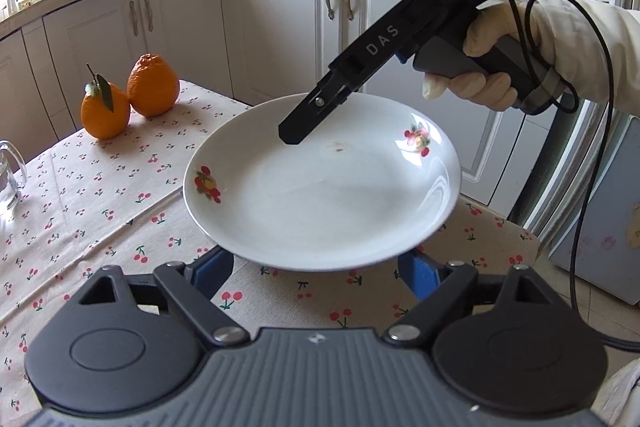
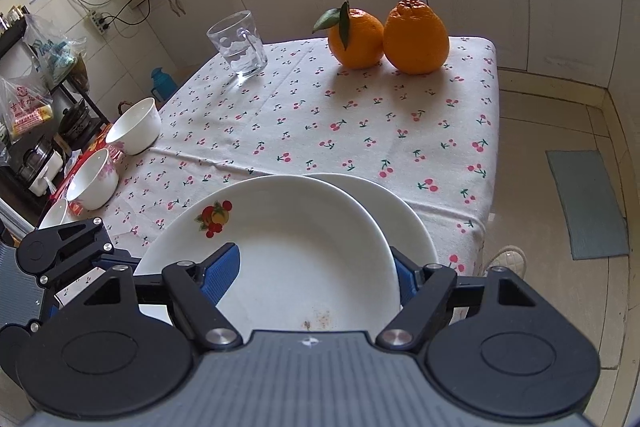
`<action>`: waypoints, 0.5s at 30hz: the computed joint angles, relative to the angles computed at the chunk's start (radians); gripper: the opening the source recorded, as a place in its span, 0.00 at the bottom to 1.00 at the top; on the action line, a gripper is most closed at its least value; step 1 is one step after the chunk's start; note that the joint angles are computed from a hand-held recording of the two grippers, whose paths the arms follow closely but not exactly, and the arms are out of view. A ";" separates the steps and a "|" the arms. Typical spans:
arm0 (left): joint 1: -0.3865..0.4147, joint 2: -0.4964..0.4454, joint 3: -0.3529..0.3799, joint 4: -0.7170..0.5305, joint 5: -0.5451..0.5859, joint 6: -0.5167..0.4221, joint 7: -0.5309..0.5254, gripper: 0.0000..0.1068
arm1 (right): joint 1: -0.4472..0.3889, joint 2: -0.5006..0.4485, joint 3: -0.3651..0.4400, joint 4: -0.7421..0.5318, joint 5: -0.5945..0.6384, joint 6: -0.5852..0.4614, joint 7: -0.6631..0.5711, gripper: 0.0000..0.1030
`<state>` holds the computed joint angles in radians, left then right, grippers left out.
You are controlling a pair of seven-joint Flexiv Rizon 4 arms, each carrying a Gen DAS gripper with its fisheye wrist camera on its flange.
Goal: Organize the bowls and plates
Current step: 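Lower the held plate onto the stacked plates with the right gripper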
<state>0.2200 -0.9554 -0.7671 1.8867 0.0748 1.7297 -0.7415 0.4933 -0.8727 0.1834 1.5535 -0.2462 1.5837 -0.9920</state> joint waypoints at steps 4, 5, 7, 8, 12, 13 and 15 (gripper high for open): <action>0.004 -0.005 -0.007 -0.008 -0.006 -0.019 0.008 0.83 | 0.007 0.003 -0.011 0.010 0.006 0.000 0.010 0.80; 0.004 -0.006 -0.008 -0.011 -0.010 -0.025 0.010 0.83 | 0.008 0.003 -0.013 0.012 0.007 0.002 0.013 0.80; 0.005 -0.007 -0.009 -0.015 -0.017 -0.035 0.017 0.83 | 0.009 0.003 -0.015 0.016 0.009 0.004 0.017 0.80; 0.004 -0.007 -0.008 -0.017 -0.021 -0.037 0.020 0.83 | 0.008 0.003 -0.015 0.017 0.009 0.002 0.019 0.80; -0.006 -0.005 0.003 -0.021 -0.029 -0.034 0.032 0.83 | 0.014 0.004 -0.021 0.023 0.009 -0.001 0.028 0.80; -0.005 -0.007 0.001 -0.022 -0.030 -0.035 0.035 0.83 | 0.013 0.004 -0.020 0.025 0.009 -0.001 0.029 0.80; -0.004 -0.009 0.000 -0.025 -0.035 -0.040 0.039 0.83 | 0.013 0.005 -0.020 0.028 0.010 -0.001 0.033 0.80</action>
